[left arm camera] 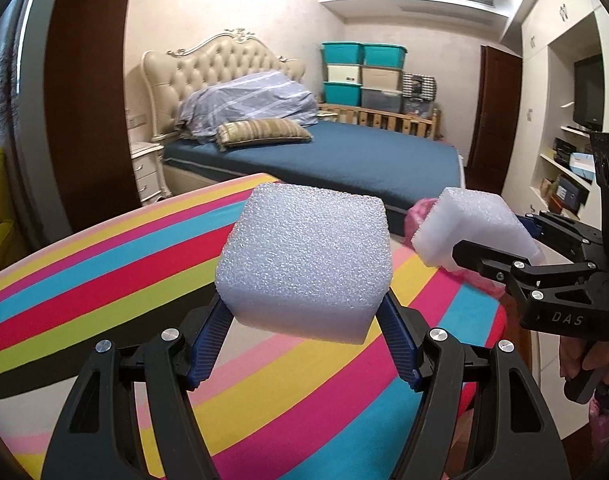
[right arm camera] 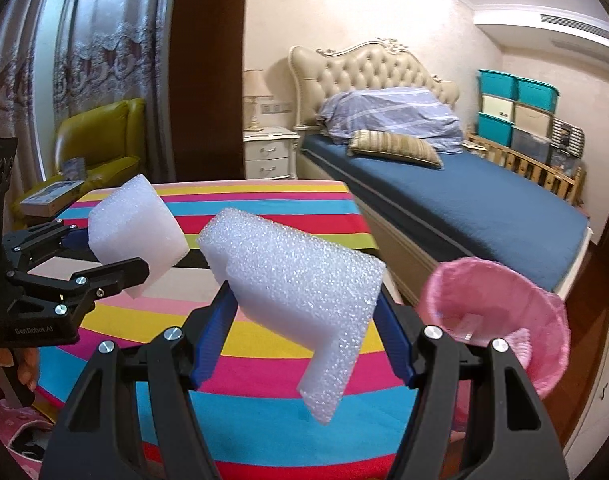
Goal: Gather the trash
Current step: 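Carry the white foam cube with the left tool while the right tool carries the L-shaped foam over the bin, then open both tools over the pink bin to drop the foam pieces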
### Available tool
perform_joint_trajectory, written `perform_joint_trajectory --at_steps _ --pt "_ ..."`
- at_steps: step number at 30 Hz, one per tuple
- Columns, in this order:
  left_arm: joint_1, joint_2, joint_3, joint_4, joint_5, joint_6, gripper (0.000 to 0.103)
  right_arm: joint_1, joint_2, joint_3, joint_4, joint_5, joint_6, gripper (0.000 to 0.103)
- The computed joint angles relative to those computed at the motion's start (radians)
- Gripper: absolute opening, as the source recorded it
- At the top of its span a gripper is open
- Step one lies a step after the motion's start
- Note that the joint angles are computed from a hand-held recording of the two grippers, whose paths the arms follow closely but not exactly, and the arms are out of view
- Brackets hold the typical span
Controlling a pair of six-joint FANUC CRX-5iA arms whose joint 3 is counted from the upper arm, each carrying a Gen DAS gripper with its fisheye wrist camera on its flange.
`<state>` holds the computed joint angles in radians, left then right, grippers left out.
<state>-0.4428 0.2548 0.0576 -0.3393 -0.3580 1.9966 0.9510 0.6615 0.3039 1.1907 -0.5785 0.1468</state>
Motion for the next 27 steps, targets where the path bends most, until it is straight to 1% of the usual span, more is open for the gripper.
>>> perform_joint_trajectory --at_steps 7,10,11,17,21,23,25,27 --pt "-0.021 0.072 0.059 0.139 0.038 -0.158 0.066 -0.045 -0.069 -0.124 0.103 -0.016 -0.137 0.066" --pt "-0.035 0.106 0.092 0.186 0.046 -0.216 0.066 -0.062 -0.094 -0.164 0.126 -0.027 -0.171 0.066" --pt "-0.038 0.126 0.103 0.238 0.055 -0.27 0.066 -0.07 -0.107 -0.185 0.139 -0.034 -0.189 0.066" --pt "-0.064 0.219 0.176 0.434 0.065 -0.47 0.066 -0.119 -0.166 -0.281 0.187 -0.049 -0.283 0.066" --pt "-0.087 0.282 0.251 0.49 0.049 -0.547 0.066 -0.162 -0.202 -0.338 0.214 -0.044 -0.34 0.066" --pt "-0.098 0.319 0.294 0.539 0.041 -0.606 0.066 -0.189 -0.219 -0.365 0.245 -0.029 -0.377 0.066" --pt "-0.108 0.356 0.354 0.54 0.018 -0.612 0.066 -0.205 -0.228 -0.381 0.25 -0.02 -0.394 0.066" --pt "-0.116 0.406 0.428 0.568 -0.012 -0.639 0.066 -0.22 -0.237 -0.395 0.241 -0.023 -0.388 0.066"
